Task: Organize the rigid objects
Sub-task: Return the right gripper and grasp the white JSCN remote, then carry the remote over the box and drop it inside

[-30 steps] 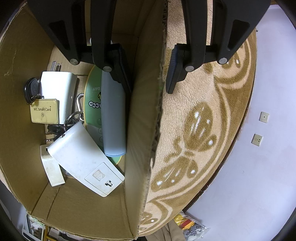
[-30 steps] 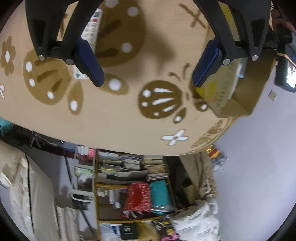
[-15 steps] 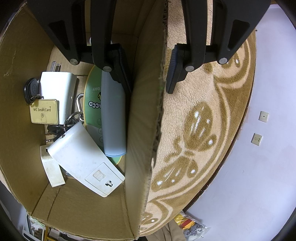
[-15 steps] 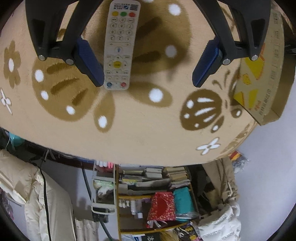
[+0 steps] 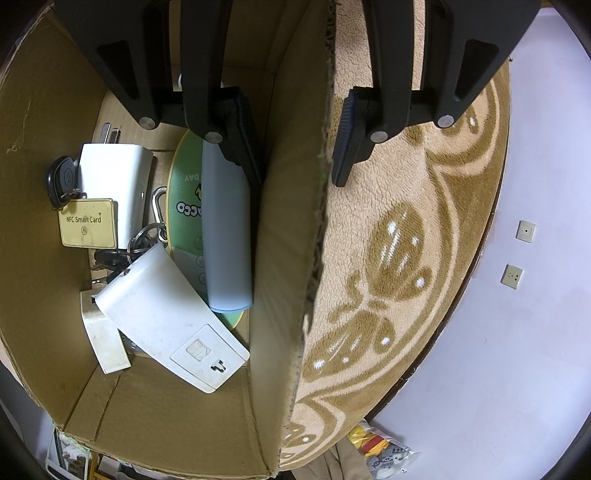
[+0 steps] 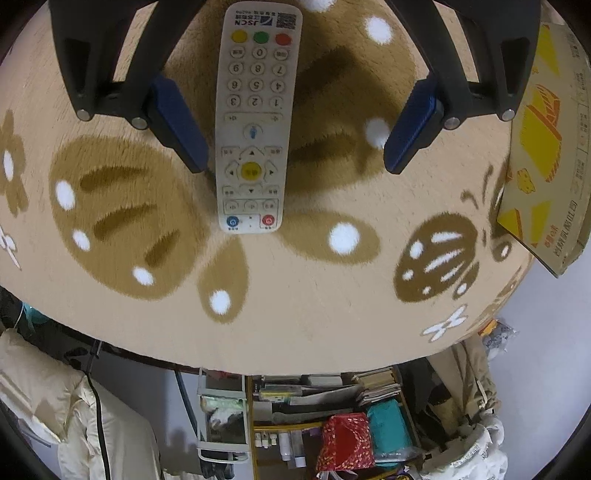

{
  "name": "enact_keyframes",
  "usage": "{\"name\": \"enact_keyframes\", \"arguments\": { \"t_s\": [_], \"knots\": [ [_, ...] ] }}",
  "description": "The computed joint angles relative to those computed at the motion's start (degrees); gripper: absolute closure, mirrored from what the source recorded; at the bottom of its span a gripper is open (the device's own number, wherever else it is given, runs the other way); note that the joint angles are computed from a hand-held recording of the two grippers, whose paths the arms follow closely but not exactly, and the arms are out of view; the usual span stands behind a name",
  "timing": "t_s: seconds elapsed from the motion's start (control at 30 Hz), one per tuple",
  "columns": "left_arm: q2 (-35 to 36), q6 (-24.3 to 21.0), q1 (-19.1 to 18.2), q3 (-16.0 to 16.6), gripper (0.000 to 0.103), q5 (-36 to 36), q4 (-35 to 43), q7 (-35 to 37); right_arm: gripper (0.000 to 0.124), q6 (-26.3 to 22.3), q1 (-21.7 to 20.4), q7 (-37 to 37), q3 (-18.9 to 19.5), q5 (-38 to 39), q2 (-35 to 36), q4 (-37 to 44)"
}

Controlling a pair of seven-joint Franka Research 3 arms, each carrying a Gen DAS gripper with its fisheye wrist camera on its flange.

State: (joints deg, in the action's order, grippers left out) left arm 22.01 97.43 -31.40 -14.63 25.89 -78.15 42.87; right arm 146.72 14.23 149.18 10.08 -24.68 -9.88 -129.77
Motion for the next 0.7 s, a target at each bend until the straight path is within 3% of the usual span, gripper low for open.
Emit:
{"name": "enact_keyframes", "arguments": {
  "t_s": [0.33, 0.57, 0.7],
  "knots": [
    [0.09, -0.25, -0.03, 0.02, 0.066, -0.07, 0.3, 0.05, 0.045, -5.35, 1.21, -1.6, -0.26, 3.45, 0.55, 0.44],
    [0.09, -0.31, -0.02, 0.06, 0.066, -0.03, 0.4, 0.19, 0.08, -8.33, 1.1, 0.84, -0.18, 2.11, -0.31, 0.24],
    [0.05, -0.22, 0.04, 0.07, 0.066, -0.11, 0.33, 0.15, 0.08, -7.83, 0.84, 1.91, -0.12, 2.01, -1.17, -0.43]
  ]
}}
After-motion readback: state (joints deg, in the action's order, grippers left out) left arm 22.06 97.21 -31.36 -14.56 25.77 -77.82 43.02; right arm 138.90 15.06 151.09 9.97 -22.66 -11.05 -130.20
